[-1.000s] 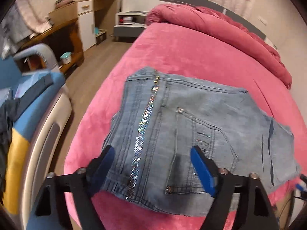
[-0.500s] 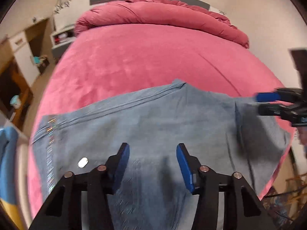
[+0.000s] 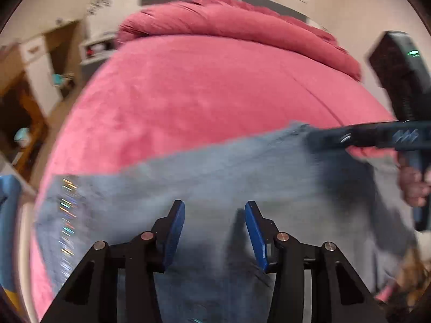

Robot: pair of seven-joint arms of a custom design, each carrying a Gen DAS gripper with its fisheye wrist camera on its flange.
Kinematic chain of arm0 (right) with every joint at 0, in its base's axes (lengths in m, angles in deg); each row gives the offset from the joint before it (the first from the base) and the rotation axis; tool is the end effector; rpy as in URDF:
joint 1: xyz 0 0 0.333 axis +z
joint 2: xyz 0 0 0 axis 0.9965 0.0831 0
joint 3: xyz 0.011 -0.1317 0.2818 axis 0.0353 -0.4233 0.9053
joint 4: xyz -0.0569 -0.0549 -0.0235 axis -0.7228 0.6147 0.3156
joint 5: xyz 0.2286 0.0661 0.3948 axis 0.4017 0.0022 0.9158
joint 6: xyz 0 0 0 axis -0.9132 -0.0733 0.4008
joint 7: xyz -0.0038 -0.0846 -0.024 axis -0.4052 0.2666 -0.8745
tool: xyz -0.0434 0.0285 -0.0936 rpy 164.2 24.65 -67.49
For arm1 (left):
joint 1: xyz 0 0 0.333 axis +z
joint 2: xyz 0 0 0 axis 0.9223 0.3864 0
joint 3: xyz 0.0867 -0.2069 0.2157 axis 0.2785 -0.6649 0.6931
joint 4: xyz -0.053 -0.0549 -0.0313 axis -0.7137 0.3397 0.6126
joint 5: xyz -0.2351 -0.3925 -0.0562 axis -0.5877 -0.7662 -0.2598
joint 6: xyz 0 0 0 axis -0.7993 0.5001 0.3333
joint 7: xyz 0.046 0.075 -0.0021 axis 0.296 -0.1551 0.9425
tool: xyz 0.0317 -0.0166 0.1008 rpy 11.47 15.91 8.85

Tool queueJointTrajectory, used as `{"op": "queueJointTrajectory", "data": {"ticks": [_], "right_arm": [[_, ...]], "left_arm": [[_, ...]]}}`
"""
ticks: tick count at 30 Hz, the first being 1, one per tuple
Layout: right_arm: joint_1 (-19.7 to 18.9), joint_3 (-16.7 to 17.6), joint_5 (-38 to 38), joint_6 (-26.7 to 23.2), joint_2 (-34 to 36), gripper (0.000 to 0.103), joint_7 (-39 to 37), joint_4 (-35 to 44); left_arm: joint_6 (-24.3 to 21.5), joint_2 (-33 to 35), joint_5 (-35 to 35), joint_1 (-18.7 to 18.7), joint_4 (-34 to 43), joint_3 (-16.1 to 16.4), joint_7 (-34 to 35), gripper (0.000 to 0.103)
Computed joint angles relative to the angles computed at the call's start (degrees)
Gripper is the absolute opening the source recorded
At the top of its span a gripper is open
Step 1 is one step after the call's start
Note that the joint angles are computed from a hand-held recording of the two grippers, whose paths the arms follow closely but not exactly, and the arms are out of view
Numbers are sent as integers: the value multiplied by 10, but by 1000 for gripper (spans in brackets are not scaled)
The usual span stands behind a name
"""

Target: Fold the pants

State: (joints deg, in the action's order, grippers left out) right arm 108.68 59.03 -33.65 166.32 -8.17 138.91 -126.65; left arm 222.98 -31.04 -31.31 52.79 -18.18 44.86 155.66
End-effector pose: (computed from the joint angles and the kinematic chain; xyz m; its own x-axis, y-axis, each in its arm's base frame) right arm 0.6352 0.4133 0.4982 0.1688 -0.8871 -0.4296 -0.8663 0.0743 -0.4939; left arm 0.6654 -0.3293 0.4760 -0.5606 -0.8223 0.0976 -0.6816 0.3913 -0.6183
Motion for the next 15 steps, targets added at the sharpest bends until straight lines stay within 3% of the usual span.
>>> {"op": "queueJointTrajectory", "data": {"ticks": [1,2,4,6,8,9,13,15], "right_arm": [[6,-11,-17,11,3,2,25,2],[21,-33,-59,-2,13,2,74,14],[24,-40,-86,-45,45,2,103,52],[34,-50,-123,-86,75,2,132,87],[39,-54,-140,-69,78,2,163,84],[42,-56,-149,-65,73,3,181,78],[41,-56,-183,-35,0,30,216,0],[39,-54,-199,-31,-48,32,234,-47]], "left_arm": [[4,13,20,-7,14,10,-24,47],[8,31,54,-19,32,26,-59,47],[0,60,127,-42,65,54,-113,47],[-4,79,131,-37,87,52,-129,48],[-4,72,164,-44,81,65,-166,46],[-11,72,144,-31,85,54,-158,46],[11,13,128,-7,23,40,-142,47],[23,-27,124,1,-23,39,-138,48]]}}
